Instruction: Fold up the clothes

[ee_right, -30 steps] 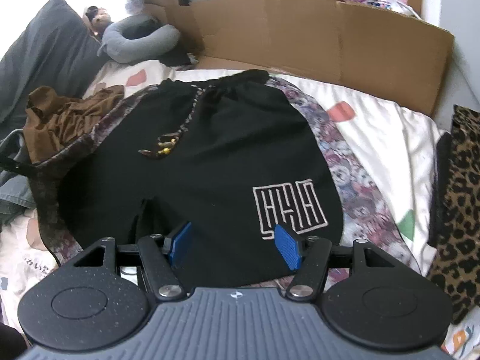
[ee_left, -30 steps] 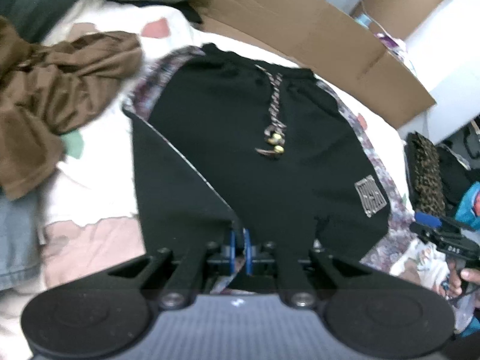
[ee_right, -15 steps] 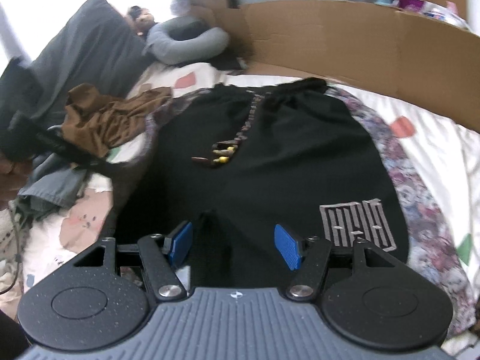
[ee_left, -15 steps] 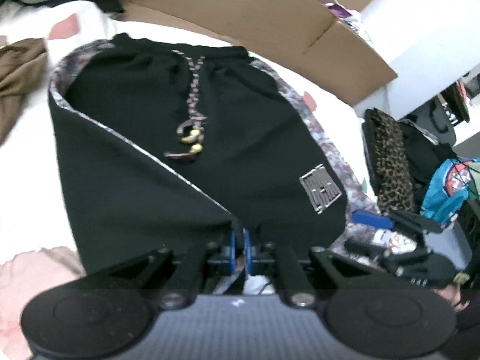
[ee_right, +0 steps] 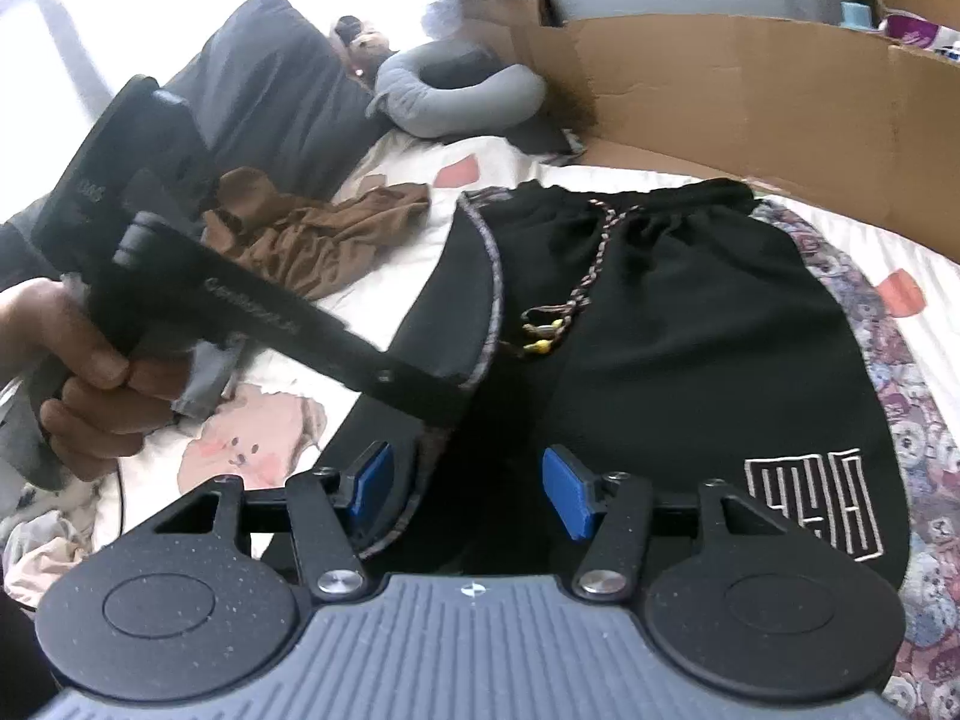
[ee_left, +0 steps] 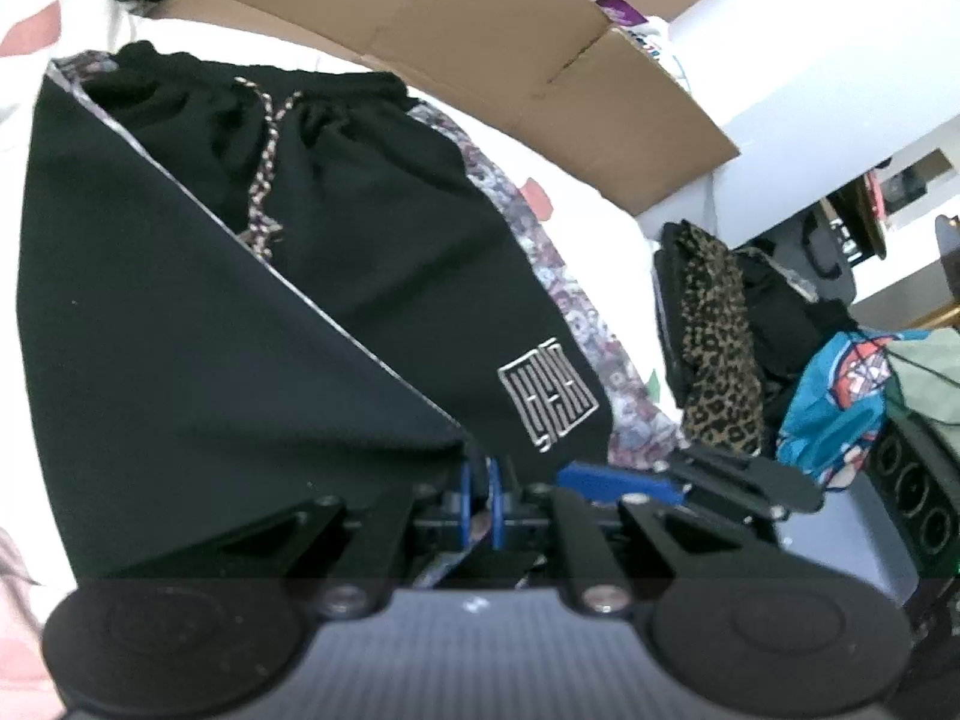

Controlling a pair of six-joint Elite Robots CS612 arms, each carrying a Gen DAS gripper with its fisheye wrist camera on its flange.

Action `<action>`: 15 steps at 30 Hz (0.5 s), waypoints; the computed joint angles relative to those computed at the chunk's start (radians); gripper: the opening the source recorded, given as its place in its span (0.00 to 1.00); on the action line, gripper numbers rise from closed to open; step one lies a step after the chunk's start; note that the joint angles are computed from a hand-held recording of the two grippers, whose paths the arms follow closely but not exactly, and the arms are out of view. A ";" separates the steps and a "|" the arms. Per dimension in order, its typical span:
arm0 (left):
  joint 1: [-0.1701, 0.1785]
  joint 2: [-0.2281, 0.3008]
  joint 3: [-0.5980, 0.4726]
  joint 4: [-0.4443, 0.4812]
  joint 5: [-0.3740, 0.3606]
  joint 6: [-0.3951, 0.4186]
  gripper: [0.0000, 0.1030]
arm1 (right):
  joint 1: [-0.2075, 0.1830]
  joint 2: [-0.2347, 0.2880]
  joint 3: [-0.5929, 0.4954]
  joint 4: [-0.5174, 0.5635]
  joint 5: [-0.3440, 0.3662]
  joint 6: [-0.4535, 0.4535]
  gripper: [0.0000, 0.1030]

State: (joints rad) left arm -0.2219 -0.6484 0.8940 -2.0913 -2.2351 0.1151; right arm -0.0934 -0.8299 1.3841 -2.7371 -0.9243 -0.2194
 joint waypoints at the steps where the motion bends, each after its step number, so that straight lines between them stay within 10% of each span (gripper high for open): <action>1: 0.000 0.001 0.001 -0.002 -0.009 -0.003 0.07 | 0.001 0.002 -0.002 0.007 0.001 0.001 0.61; 7: -0.006 0.006 0.011 -0.052 -0.049 -0.056 0.07 | 0.011 0.024 -0.021 0.001 -0.019 0.065 0.59; 13: -0.016 0.008 0.025 -0.104 -0.070 -0.126 0.07 | 0.020 0.048 -0.039 -0.033 -0.068 0.148 0.40; 15: -0.019 0.007 0.028 -0.109 -0.062 -0.126 0.07 | 0.023 0.055 -0.042 -0.054 -0.084 0.156 0.21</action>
State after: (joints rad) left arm -0.2407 -0.6417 0.9224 -2.2001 -2.2972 -0.0107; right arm -0.0703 -0.7748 1.3418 -2.7910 -1.0088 -0.0630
